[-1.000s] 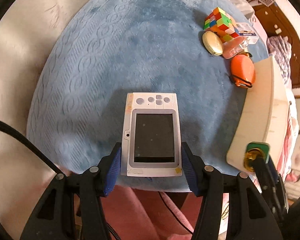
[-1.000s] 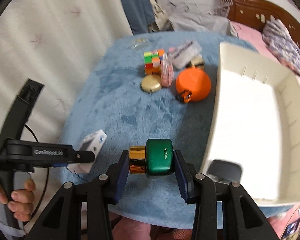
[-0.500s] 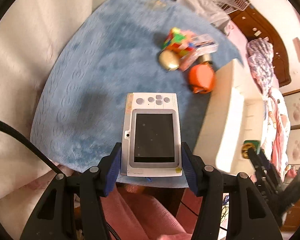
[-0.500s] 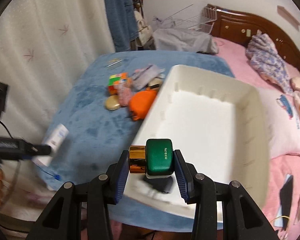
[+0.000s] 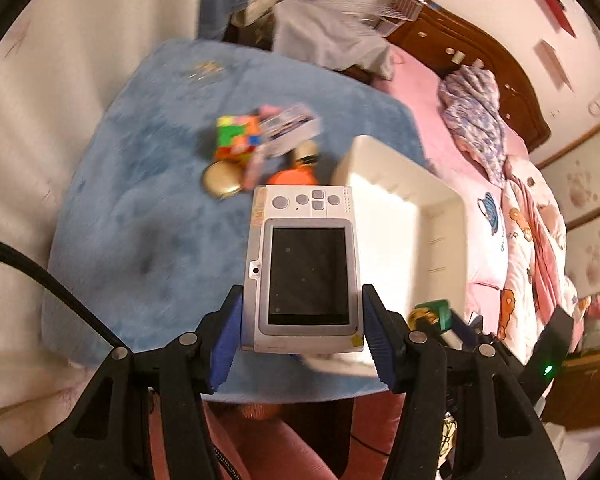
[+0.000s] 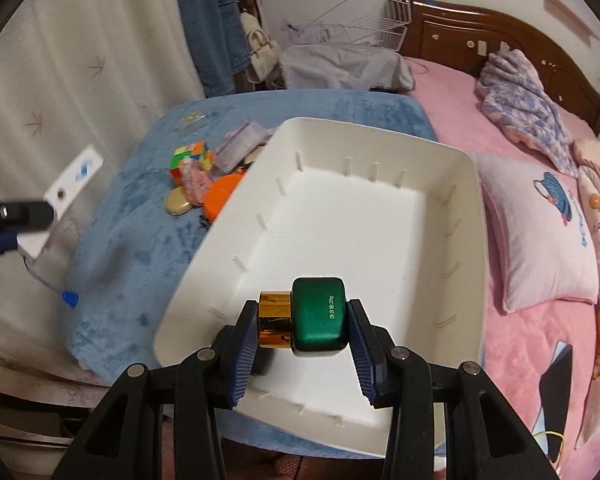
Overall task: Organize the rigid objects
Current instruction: 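Lower the green jar into the tray with the right gripper while the left lowers the game device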
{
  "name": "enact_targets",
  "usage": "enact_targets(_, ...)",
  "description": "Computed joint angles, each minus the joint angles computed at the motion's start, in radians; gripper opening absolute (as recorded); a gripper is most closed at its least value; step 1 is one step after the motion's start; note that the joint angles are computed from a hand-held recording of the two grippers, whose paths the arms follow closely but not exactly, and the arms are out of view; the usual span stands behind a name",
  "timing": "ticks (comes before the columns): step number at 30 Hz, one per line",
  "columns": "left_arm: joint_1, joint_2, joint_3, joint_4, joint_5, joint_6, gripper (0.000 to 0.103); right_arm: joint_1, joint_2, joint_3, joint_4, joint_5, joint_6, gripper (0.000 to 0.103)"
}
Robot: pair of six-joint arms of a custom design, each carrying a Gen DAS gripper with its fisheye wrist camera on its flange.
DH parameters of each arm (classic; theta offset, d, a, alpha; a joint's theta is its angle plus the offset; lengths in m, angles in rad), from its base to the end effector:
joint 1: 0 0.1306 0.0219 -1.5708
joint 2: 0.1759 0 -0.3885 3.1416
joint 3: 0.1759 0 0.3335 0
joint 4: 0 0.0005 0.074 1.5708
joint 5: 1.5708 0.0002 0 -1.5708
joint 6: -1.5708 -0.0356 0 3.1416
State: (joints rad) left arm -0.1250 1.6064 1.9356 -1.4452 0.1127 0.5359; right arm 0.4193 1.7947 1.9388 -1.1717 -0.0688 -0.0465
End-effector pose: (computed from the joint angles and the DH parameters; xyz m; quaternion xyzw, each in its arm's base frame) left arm 0.4627 -0.0627 0.5199 -0.1860 0.9548 -0.1249 0.1951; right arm 0.5103 0.2296 0.4425 -0.1875 0.9444 0.0941 0.2532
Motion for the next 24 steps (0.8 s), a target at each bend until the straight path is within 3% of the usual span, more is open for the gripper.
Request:
enact_targets(5,-0.075,0.078,0.077,-0.014,-0.047,-0.031,0.060,-0.030,-0.037,-0.083,0.064,-0.040,-0.019,0.044)
enact_targets(8,-0.112,0.121,0.116,-0.030,-0.057,-0.056,0.060,-0.053,-0.030,-0.092,0.054,-0.072,-0.060,0.044)
enact_targets(13,-0.133,0.159,0.140,-0.037,-0.043,-0.034,0.060,-0.082,-0.036,-0.116,0.082,-0.091,-0.073,0.044)
enact_targets(14,-0.137,0.169,0.148,-0.042,-0.047,-0.035,0.060,-0.089,-0.034,-0.108,0.079,-0.101,-0.072,0.046)
enact_targets(17,-0.149,0.179,0.154,-0.039,-0.063,-0.046,0.062,-0.109,-0.019,-0.073,0.052,-0.123,-0.076,0.066)
enact_targets(20,-0.147,0.171,0.141,0.000,-0.060,-0.052,0.063,-0.118,-0.012,-0.057,0.042,-0.093,-0.065,0.066)
enact_targets(22,-0.138,0.172,0.144,0.003,-0.054,-0.055,0.071,-0.124,0.000,-0.044,0.024,-0.090,-0.052,0.068)
enact_targets(24,-0.129,0.172,0.145,0.004,-0.076,-0.066,0.072,-0.127,0.014,-0.030,0.003,-0.075,-0.049,0.071)
